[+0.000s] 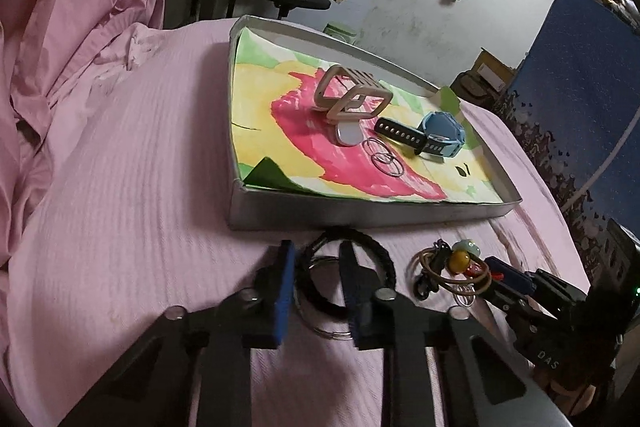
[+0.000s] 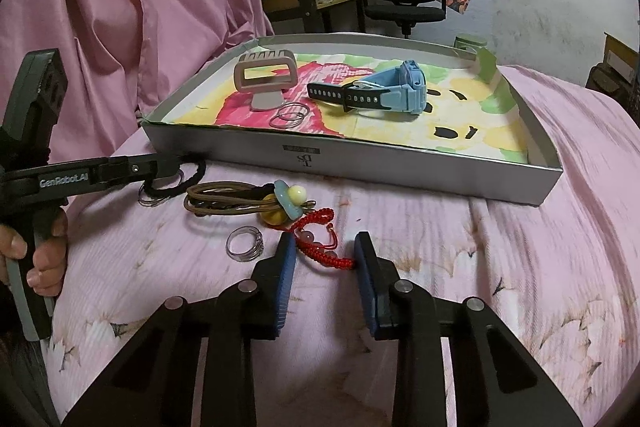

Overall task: Organize jewelry
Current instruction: 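Grasp the black rubber ring with the left tool while the right tool grasps the red cord keychain, then carry the black ring and red cord keychain over the tray with both tools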

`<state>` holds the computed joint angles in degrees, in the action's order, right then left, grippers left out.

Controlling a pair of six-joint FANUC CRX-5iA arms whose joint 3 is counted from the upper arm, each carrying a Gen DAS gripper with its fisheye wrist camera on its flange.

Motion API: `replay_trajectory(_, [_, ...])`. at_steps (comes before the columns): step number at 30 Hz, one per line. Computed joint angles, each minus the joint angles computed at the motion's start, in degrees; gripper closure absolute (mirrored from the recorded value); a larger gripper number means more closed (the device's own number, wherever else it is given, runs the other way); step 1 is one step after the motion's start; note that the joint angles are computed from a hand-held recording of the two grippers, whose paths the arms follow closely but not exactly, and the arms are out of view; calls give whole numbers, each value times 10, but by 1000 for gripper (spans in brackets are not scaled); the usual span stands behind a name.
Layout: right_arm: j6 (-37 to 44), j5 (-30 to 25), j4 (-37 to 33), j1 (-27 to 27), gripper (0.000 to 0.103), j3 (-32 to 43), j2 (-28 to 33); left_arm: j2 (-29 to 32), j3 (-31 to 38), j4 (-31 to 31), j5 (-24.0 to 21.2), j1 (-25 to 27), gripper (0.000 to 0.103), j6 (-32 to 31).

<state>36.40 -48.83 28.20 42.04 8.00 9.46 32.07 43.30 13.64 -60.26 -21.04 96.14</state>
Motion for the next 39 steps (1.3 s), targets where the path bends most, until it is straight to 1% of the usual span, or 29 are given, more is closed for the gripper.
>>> replay_trajectory(3, [1,-1,0,0,79,0,0,-3,-7,5,3,1,93,0])
replay_trajectory(6, [1,0,0,1,79,-1,-1,-16,-28,11,20,1,95,-5])
replay_trajectory(8, [-1,1,-1,1,79,-2,-3,-24,-41,12,31,0,96,-9])
replay_trajectory(11, [-2,4,1,2,83,-4,-5,-37,-60,14,46,-2,97,-16])
replay_trajectory(13, [-1,7,0,3,89,-7,-7,-48,-77,16,58,-3,97,-21])
replay_trajectory(21, [4,14,-8,11,96,-20,-21,-90,-132,6,96,-15,97,-34])
replay_trajectory(27, [-13,25,4,20,96,-43,-41,-117,-163,-6,118,-28,97,-43])
replay_trajectory(31, [-40,37,21,23,97,-66,-57,-130,-176,-18,132,-36,97,-49])
replay_trajectory(34, [-64,47,38,26,97,-84,-69,-135,-180,-22,134,-41,97,-57])
replay_trajectory(39, [-83,59,54,29,97,-104,-83,-137,-178,-35,122,-49,97,-67])
